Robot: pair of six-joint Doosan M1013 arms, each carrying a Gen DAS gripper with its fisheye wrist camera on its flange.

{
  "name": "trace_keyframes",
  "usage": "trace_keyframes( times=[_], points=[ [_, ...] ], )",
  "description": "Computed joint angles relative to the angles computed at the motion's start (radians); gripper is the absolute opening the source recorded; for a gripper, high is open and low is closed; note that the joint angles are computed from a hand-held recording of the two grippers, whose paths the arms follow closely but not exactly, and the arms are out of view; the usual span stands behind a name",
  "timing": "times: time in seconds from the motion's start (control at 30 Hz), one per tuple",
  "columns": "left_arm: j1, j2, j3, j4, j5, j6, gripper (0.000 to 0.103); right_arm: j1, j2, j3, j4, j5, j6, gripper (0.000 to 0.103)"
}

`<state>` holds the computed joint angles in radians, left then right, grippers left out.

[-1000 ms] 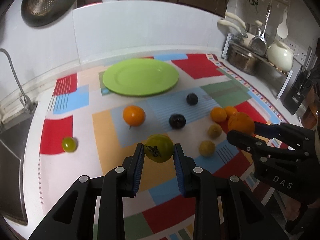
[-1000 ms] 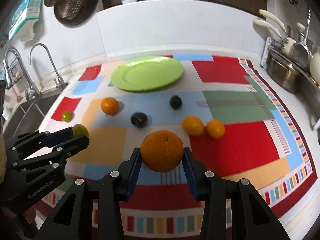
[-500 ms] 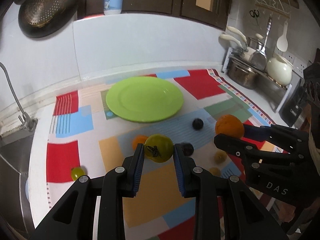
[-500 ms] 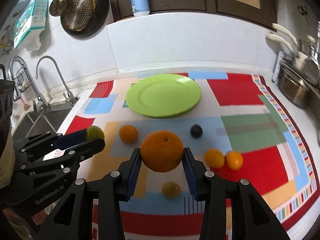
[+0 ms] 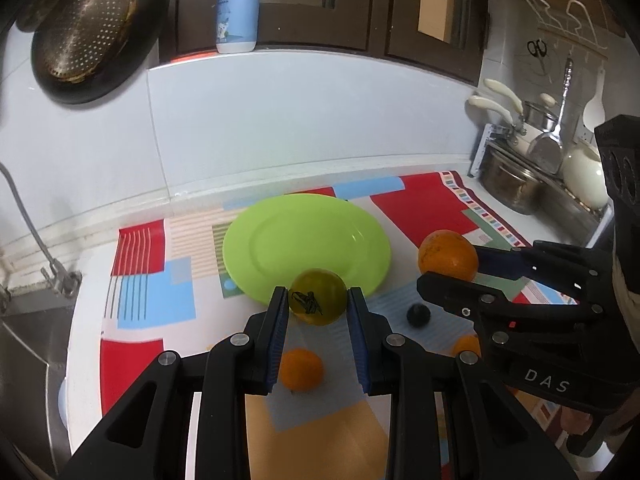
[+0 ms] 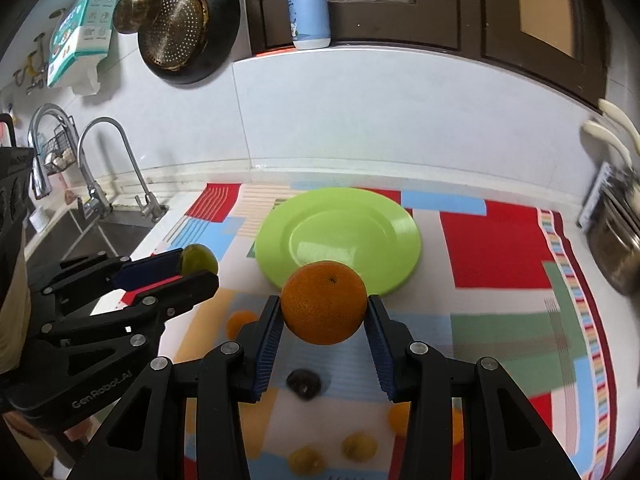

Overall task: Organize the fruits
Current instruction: 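Carry the lime and orange to the green plate and release both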

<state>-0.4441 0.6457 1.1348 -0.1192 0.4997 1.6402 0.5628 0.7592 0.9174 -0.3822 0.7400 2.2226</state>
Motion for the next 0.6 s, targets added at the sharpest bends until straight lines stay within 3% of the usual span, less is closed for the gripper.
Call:
trace_keyframes(
  times=[0.27, 0.6],
  points=[
    [0.010, 0.087, -0.140, 0.002, 0.101, 0.009, 0.030, -0.037, 0.081, -0.138, 0.102, 0.061, -0.148, 0.043],
    [0.027, 0.223, -0.356, -0.028, 0.284, 0.036, 0.030, -0.078, 0.232, -0.391, 0.245, 0.249, -0.281, 0.043]
  ],
)
